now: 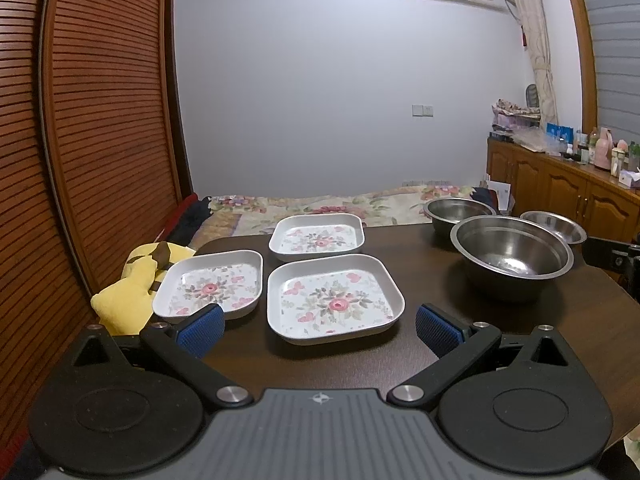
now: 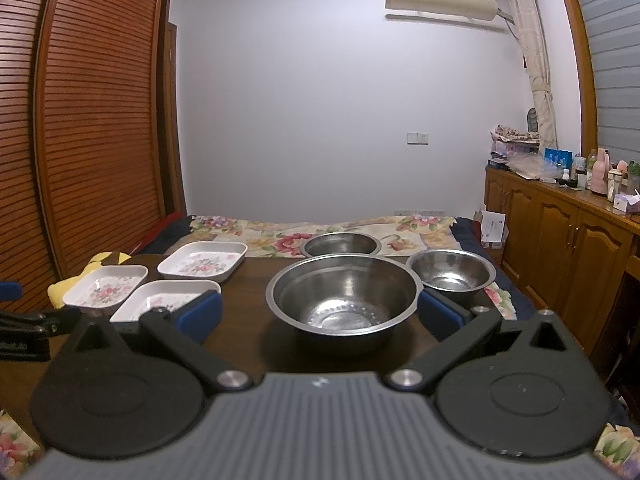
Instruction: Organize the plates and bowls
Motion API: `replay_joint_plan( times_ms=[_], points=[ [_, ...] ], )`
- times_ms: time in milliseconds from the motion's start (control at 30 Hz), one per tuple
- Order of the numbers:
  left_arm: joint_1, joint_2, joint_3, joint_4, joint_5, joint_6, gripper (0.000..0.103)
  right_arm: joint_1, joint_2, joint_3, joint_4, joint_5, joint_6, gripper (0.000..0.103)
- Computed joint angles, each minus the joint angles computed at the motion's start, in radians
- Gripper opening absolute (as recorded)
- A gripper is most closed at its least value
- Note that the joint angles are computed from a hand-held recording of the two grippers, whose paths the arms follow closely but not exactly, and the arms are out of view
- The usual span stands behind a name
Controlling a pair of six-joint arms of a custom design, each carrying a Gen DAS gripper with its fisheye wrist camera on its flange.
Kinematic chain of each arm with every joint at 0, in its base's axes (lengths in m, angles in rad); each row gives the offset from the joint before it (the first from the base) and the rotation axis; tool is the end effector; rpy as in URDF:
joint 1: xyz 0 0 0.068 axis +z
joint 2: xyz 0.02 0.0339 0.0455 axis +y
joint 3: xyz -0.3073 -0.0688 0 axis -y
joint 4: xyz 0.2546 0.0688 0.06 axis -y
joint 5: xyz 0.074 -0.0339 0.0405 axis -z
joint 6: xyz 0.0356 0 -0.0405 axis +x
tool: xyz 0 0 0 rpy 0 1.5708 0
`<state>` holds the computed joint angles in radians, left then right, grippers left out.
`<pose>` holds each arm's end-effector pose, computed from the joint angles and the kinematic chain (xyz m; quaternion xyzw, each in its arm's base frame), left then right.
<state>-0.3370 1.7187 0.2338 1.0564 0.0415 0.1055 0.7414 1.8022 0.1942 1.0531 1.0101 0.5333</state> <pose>0.2322 -0.0829 0.1234 0.1955 0.8181 -0.0798 0.5348 0.1826 0.1263 0.1070 0.1546 0.7850 -0.0865 0.5937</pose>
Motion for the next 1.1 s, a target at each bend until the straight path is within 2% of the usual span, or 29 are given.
replay_joint_plan(
  times_ms=[467, 767, 1100],
  points=[
    [0.056, 0.112, 0.077, -0.071, 0.073, 0.027, 0.103, -0.036, 0.078, 0.04, 0.051, -0.089, -0.037, 0.103],
    [0.103, 0.148, 0.112, -0.122, 0.108, 0.057, 0.103, -0.048, 0.1, 0.096, 0.041, -0.149, -0.087, 0.103],
    [0.189, 0.18, 0.177, -0.175, 0.179, 0.098, 0.103, -0.093, 0.131, 0.197, -0.002, -0.284, -0.173, 0.103]
  ],
)
